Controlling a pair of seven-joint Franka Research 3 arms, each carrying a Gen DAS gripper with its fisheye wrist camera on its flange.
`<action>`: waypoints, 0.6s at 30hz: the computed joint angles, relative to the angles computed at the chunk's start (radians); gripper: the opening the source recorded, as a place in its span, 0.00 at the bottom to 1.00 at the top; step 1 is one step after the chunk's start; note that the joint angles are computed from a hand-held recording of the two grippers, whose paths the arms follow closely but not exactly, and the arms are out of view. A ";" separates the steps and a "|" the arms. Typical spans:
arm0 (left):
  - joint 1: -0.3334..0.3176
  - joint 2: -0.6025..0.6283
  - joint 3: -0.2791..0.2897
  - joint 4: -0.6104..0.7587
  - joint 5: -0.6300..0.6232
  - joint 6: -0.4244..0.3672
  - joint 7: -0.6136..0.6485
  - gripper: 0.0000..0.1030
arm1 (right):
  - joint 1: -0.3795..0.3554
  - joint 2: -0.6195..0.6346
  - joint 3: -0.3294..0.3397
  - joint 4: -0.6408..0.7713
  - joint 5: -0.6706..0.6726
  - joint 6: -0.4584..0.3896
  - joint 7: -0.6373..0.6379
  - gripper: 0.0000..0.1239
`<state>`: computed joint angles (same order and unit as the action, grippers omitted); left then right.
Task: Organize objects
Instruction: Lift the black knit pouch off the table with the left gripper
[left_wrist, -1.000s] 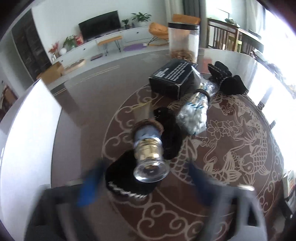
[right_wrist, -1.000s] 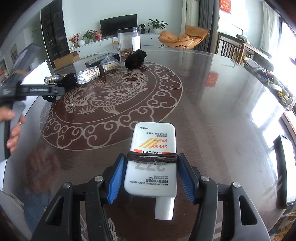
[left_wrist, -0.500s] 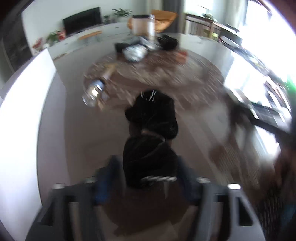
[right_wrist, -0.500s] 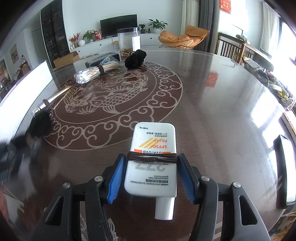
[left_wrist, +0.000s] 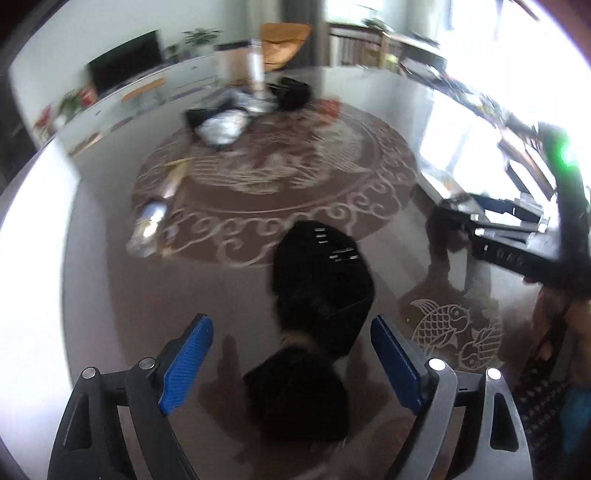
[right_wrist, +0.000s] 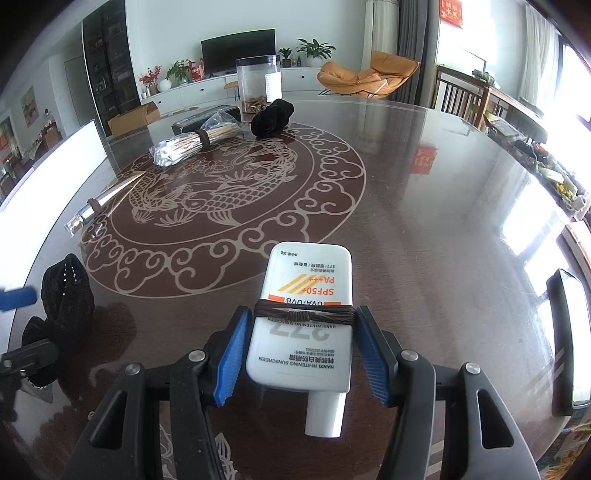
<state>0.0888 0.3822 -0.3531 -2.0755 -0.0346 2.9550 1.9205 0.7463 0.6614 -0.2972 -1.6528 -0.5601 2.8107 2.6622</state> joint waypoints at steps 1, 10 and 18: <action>-0.032 0.013 0.029 0.009 0.026 0.006 -0.023 0.84 | 0.000 0.000 0.000 0.000 0.000 0.000 -0.001 0.47; -0.106 -0.055 0.145 -0.137 0.053 0.190 -0.367 0.30 | 0.031 -0.017 -0.037 -0.062 -0.004 0.109 -0.006 0.47; -0.028 -0.107 0.100 -0.212 0.134 0.189 -0.437 0.66 | 0.059 -0.123 -0.037 -0.264 0.129 0.282 -0.014 0.66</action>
